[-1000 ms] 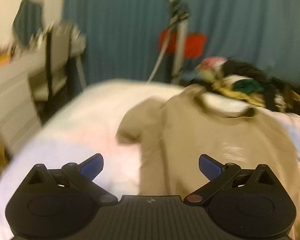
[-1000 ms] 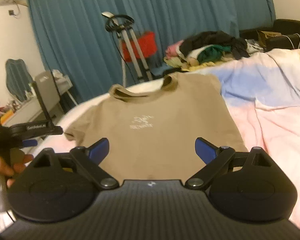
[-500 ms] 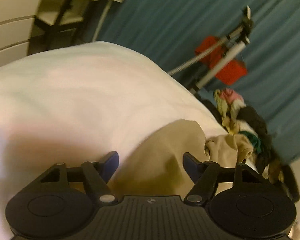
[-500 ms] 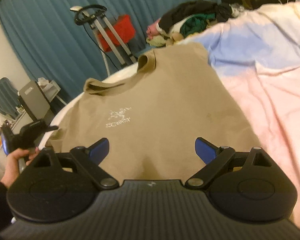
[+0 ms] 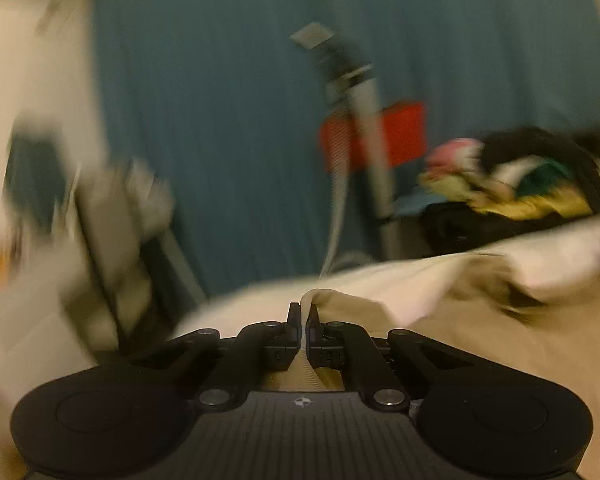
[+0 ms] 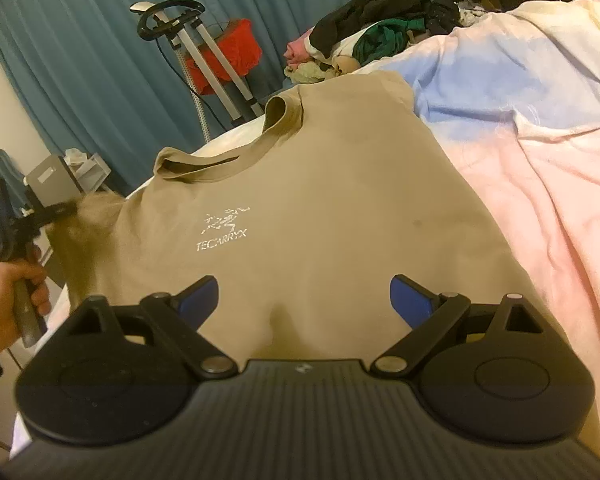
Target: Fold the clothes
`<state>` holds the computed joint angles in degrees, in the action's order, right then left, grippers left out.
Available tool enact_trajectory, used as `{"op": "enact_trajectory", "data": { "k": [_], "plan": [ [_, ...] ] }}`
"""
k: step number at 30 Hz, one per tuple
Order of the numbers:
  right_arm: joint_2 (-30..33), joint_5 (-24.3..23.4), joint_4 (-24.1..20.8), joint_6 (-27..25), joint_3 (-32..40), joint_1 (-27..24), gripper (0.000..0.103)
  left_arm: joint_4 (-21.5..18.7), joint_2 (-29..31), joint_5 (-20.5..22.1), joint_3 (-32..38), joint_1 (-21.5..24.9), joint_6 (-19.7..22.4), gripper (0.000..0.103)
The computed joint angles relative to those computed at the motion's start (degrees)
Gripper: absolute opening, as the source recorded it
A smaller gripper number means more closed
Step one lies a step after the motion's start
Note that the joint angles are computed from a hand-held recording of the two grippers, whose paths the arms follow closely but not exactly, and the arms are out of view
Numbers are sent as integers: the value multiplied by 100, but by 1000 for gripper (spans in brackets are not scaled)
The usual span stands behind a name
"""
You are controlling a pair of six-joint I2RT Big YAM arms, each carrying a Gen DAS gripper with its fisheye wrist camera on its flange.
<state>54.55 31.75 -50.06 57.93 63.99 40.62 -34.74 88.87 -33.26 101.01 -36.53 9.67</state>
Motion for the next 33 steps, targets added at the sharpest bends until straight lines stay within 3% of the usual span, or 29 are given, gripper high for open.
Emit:
{"op": "enact_trajectory", "data": {
  "k": [2,4,8,10,12,15,19,21,24,26,28,29,30,31,33],
  "plan": [
    [-6,23,-17,6,9,13,94,113,51,164,-49,-351,361,1],
    [-18,52,-56,42,12,18,94,-12,166,347,-55,-656,445,1],
    [-86,92,-77,86,-3,18,94,-668,495,585,15,-1058,379,4],
    [-138,94,-70,115,-27,6,94,-923,508,726,-27,-1123,282,15],
    [-189,91,-60,148,-52,-9,94,-793,280,929,-293,-1120,144,32],
    [-263,1,11,287,-103,-39,94,-640,-143,1313,-619,-956,-321,43],
    [-329,-97,128,386,-160,-56,94,-427,-645,1674,-899,-592,-1106,50],
    [-349,-124,163,411,-184,-59,94,-325,-598,1568,-766,-386,-1559,56],
    [-347,-158,130,447,-197,-80,94,-667,-131,1518,-123,-71,-2279,58],
    [-329,-164,94,472,-192,-96,94,-1093,235,1782,404,130,-2724,57],
    [-313,-149,72,468,-198,-100,94,-1382,516,1876,755,213,-2894,57],
    [-298,-141,53,462,-194,-103,94,-1508,603,2015,875,262,-2951,50],
    [-283,-133,34,456,-191,-106,94,-1597,654,2180,954,311,-2997,22],
    [-268,-127,17,451,-187,-109,94,-1681,680,2294,1014,343,-3007,6],
    [-250,-142,6,465,-184,-120,94,-1817,694,2367,1160,435,-2884,4]
  ]
}}
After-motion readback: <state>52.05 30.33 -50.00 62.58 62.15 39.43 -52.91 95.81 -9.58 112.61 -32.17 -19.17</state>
